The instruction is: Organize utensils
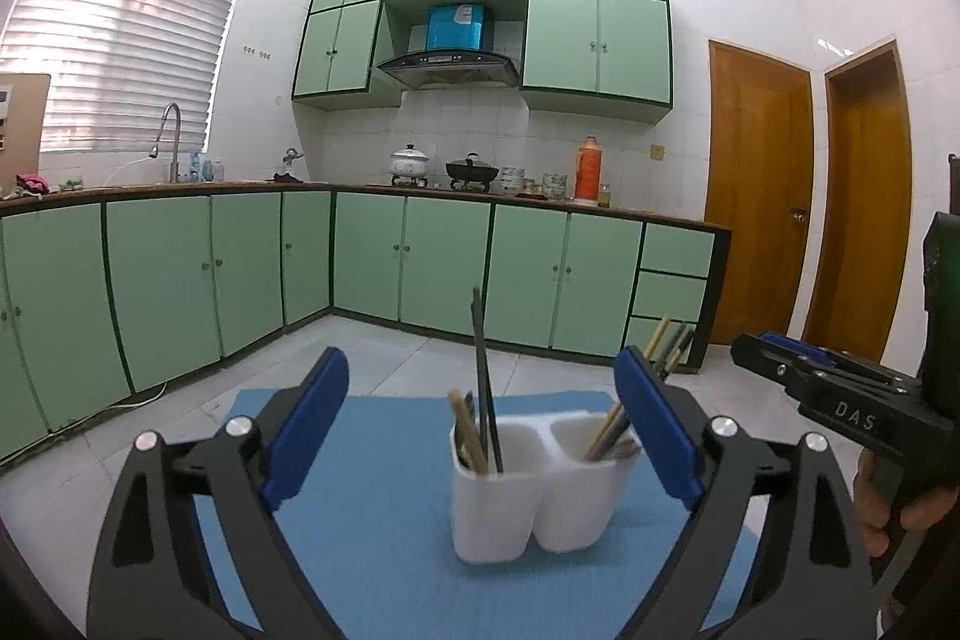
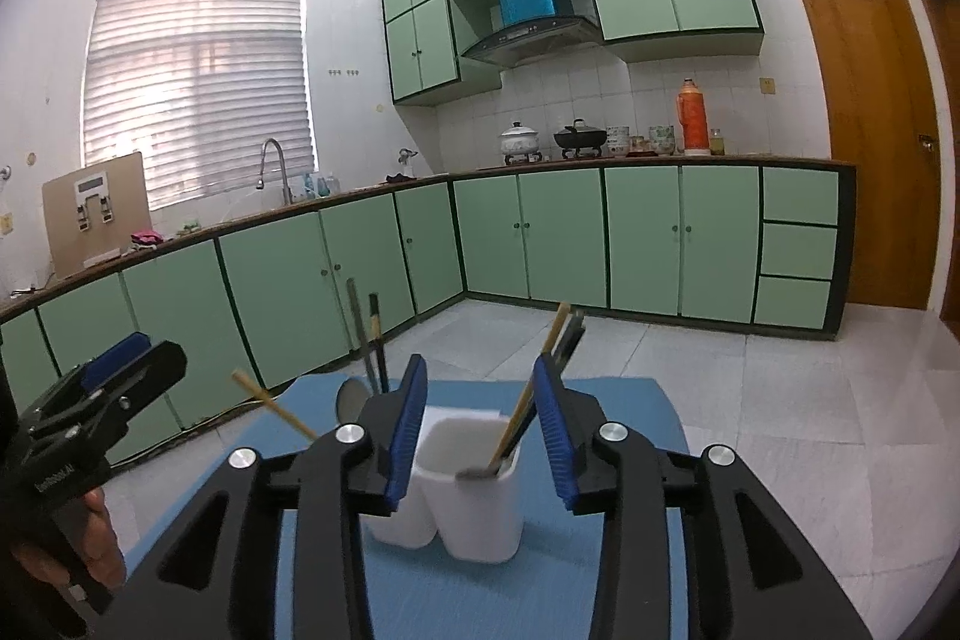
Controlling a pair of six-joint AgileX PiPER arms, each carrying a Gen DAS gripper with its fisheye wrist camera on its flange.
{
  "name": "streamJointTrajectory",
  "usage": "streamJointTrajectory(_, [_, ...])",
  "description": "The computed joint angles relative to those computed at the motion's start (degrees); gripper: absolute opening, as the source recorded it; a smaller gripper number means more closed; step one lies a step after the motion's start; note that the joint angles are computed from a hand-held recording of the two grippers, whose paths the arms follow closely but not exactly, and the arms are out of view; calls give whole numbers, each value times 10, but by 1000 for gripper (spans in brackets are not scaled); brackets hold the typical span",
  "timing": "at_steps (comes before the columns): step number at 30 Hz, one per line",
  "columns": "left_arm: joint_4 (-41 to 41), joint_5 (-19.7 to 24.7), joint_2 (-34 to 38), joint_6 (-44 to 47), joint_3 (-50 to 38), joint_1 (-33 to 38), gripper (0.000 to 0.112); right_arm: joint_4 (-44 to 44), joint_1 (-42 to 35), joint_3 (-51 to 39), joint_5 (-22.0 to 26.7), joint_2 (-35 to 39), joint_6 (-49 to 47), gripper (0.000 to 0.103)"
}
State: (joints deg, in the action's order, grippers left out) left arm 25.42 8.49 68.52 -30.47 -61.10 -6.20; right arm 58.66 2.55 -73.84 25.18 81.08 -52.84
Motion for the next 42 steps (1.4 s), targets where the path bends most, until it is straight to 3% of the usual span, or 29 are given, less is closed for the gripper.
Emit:
streamJointTrajectory(4, [88,16,-33,-94,43,-10,94,56,-6,63,0,-39,-55,43])
streamJointTrajectory(13, [30,66,-102,-58,126,7,98,93,2,202,-31,-129,-107,60])
streamJointTrajectory(18, [31,99,-145,-57,167,-8,98,26,33,257,-75,-167,-58,69])
streamJointTrajectory(22, [76,135,-179,-100,195,-41,98,-10,43,289,-75,-188,-16,75])
streamJointTrajectory(29, [150,200,-225,-180,219,-114,98,-131,63,319,-88,-223,119,86])
streamJointTrajectory(32, [204,242,-237,-241,222,-169,98,-222,77,328,-97,-246,211,90])
streamJointTrajectory(42, [279,372,-258,-326,203,-311,98,-289,85,319,-58,-289,281,95])
